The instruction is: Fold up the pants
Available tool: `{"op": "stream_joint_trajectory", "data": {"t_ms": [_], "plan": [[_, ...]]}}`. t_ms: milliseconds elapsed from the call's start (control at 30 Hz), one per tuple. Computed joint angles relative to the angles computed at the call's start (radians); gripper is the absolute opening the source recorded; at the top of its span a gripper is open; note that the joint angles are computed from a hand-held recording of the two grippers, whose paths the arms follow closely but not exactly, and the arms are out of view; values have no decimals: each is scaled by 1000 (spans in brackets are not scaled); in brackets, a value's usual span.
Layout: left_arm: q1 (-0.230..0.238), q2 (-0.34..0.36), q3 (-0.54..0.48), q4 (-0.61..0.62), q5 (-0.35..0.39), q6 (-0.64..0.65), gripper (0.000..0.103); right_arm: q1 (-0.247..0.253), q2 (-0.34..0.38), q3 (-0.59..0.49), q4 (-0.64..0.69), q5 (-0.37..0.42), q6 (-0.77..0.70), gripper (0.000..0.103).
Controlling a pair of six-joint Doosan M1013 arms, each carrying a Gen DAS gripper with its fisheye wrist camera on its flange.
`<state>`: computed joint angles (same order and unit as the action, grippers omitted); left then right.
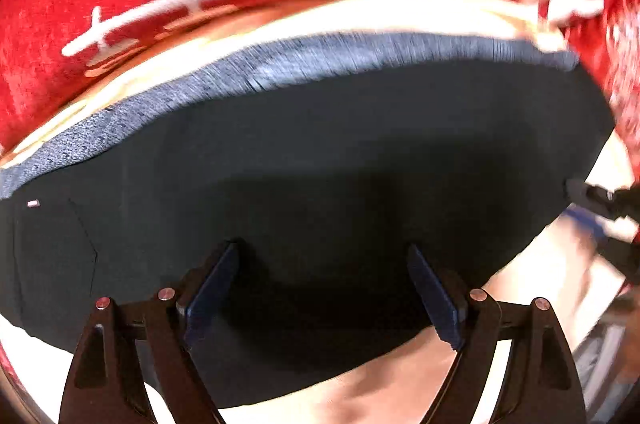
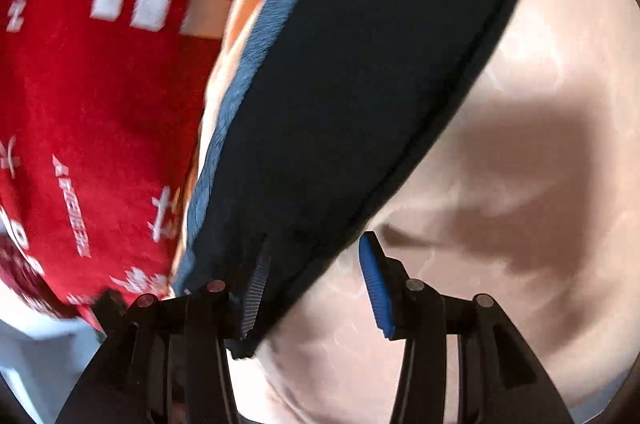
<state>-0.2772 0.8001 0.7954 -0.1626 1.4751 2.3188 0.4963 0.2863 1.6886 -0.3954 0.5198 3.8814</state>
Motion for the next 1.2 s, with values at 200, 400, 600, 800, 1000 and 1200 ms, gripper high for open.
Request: {"op": "stream_joint_trajectory", "data": {"t_ms": [200, 400, 600, 800, 1000, 1200], "plan": [[-5, -6, 9, 12, -10, 28, 88, 7, -10, 4, 79, 66, -57, 9], [-25, 15, -85, -28, 6, -18, 88, 17, -67, -12, 95, 213, -216, 12], [-78, 74, -175, -11, -31, -166, 88, -82, -61, -68, 127, 341, -554, 31], [-116, 143, -260, 35, -53, -328, 88, -164, 35, -163, 232, 289, -925, 31], [-139, 219, -357, 69, -4, -395, 95, -173, 123, -227, 296, 348, -1112, 12], [-134, 231, -424, 52, 73, -353, 95, -173, 39, -146, 222, 399, -921, 8]]}}
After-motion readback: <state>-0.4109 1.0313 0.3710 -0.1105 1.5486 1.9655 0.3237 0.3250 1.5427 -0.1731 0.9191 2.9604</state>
